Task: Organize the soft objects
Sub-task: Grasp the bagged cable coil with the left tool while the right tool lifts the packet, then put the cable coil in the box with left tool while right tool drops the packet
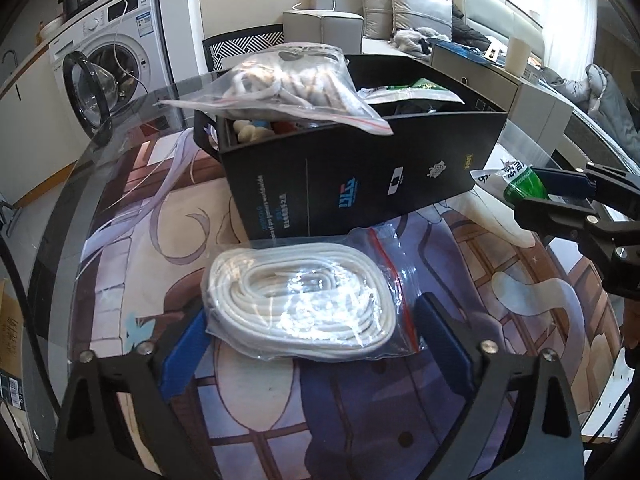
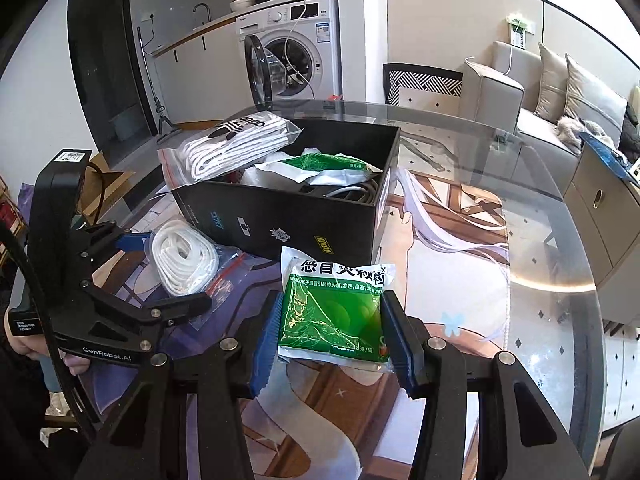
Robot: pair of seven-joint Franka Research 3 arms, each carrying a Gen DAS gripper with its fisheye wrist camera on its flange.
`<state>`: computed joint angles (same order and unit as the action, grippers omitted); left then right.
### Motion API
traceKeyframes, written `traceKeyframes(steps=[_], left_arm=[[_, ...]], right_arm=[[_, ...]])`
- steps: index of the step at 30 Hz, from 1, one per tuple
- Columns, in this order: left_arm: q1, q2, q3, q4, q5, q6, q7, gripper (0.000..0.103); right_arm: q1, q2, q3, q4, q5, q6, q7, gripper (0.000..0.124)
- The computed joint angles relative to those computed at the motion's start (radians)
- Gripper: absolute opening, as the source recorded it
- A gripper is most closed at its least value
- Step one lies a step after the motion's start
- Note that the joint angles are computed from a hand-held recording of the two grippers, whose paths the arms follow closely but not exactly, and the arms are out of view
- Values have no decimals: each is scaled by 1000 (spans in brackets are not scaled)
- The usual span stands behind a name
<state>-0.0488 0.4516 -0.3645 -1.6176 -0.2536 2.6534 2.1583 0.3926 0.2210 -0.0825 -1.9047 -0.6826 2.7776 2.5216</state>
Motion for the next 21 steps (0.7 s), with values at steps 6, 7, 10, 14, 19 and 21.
traceKeyframes(steps=[6,7,10,14,19,21], left_arm=[[31,-10,-35,-11,-47,-1,85,72],[34,-14,-39,-15,-57,-3,102,70],[30,-18,-37,-13,-74,-18,125,65],[41,-24,-44,-5,-120,-54,161,63],[48,-42,-50,-7,-190,-85,231,63],[48,-50,-50,-9,-219,-95,260,63]], right_arm=[[1,-3,-1,-2,-6,3,-2,49],[1,-2,0,-1,-6,2,-3,49],[1,-4,-1,-1,-11,5,1,49],[3,-10,-3,-4,-28,10,14,49],[4,-26,-2,-13,-69,12,45,49],[2,-36,1,-17,-87,11,57,49]])
